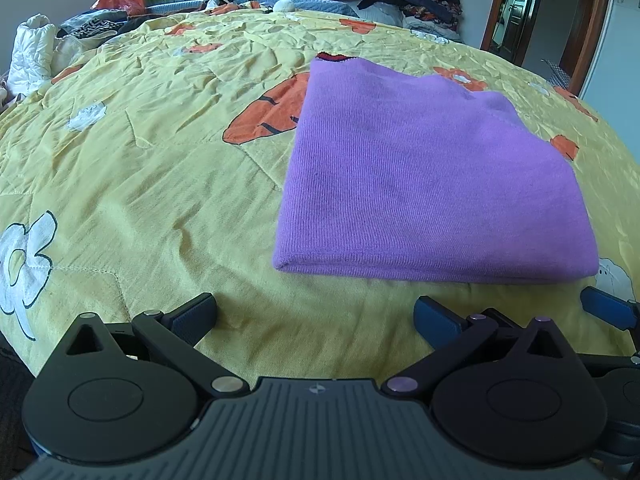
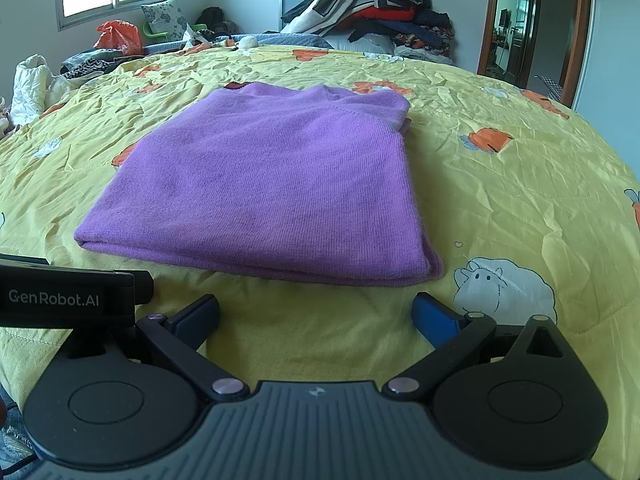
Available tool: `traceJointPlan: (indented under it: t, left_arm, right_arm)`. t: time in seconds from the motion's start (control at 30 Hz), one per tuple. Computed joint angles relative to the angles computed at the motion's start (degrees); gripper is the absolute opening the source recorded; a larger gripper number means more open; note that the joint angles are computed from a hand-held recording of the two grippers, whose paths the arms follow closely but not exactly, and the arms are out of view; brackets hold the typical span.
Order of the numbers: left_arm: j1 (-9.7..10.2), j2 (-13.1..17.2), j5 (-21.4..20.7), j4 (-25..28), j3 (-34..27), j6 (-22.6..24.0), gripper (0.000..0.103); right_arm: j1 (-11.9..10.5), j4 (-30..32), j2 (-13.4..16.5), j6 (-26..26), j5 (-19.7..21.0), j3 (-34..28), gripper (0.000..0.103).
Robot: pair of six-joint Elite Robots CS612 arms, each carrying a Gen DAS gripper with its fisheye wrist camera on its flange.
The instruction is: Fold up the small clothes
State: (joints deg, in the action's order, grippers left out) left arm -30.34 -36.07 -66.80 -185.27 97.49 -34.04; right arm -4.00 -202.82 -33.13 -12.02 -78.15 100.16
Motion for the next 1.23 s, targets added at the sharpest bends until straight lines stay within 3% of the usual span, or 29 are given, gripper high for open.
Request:
traceJointPlan:
  t: [0.9, 1.23]
  left_arm:
    - [-0.08, -0.01, 0.10, -0.13, 0.05, -0.01, 0.103]
    - [0.50, 0.27, -1.87, -2.45, 0.20, 1.86, 0.103]
  right_arm:
    - [0.02, -0.07, 0.02, 0.00, -0.02, 0.02, 0.103]
    - [0.04, -0.06, 0.04, 0.01, -0.03, -0.03, 0.103]
